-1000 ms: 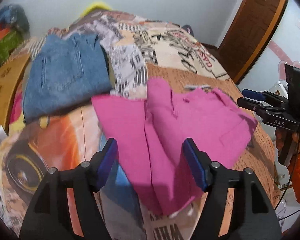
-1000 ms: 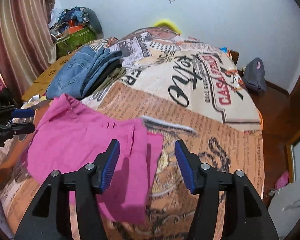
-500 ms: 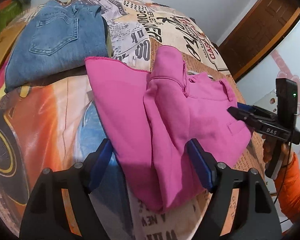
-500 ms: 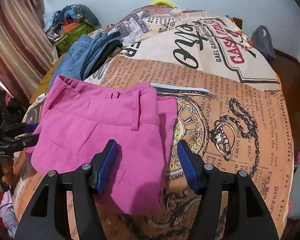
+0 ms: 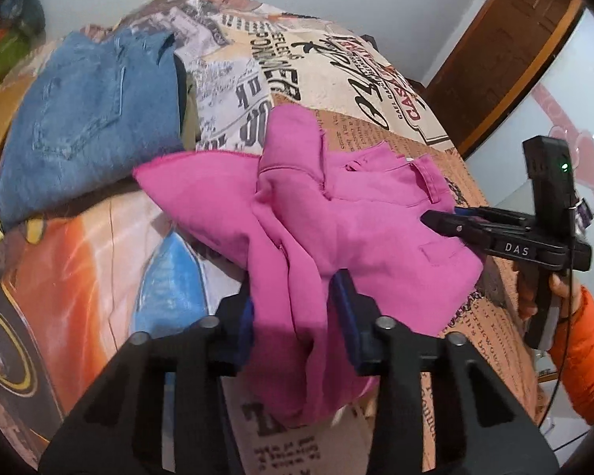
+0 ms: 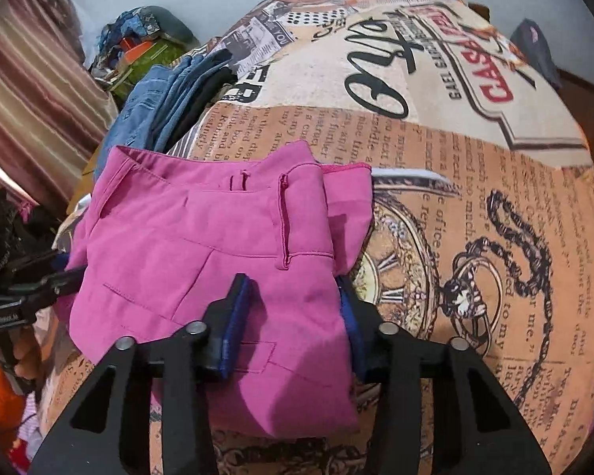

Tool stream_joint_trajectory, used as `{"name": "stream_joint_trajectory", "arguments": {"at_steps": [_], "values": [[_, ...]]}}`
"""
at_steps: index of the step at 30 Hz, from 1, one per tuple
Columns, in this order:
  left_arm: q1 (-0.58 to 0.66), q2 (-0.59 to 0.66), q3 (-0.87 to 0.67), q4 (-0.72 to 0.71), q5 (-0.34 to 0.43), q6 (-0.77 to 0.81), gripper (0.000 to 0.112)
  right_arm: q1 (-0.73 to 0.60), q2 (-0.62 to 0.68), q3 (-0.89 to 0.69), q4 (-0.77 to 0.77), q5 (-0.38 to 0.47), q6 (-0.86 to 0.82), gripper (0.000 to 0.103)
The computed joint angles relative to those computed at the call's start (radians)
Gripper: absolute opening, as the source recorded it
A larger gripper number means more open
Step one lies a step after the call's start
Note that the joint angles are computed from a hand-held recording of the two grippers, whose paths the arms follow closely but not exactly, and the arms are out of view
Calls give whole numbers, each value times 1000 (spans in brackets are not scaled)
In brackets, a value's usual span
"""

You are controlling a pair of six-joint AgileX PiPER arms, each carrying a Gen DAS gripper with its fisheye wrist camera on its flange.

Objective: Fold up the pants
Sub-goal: 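Grasp the folded pink pants with both grippers and carry them onto the jeans stack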

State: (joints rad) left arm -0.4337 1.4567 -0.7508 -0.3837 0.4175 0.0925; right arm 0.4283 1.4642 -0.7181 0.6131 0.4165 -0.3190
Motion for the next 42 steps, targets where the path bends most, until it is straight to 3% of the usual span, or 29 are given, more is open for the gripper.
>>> {"name": "stream_joint_trajectory", "arguments": {"at_steps": [4,7,14,21,27,34,42], "values": [[-52,-39,3,206,-11,-193,22,14,-39,4,-106,-8,94,17],[-79,-83,8,299,-2,-276,19,1,-82,11,-102,7,86,14],[-71,-221,10,400,43,-354,18,124,-196,-31,-401,17,406,12],[78,-318,-36,312,98,-187,18,233,-183,-169,-591,25,624,12],[327,-317,-113,64,144,151,18,314,-76,-348,-737,33,744,12],[585,-213,-222,-165,188,465,18,379,120,-594,-827,34,803,12],[761,25,-380,-331,205,682,18,378,384,-891,-722,24,704,11]]}}
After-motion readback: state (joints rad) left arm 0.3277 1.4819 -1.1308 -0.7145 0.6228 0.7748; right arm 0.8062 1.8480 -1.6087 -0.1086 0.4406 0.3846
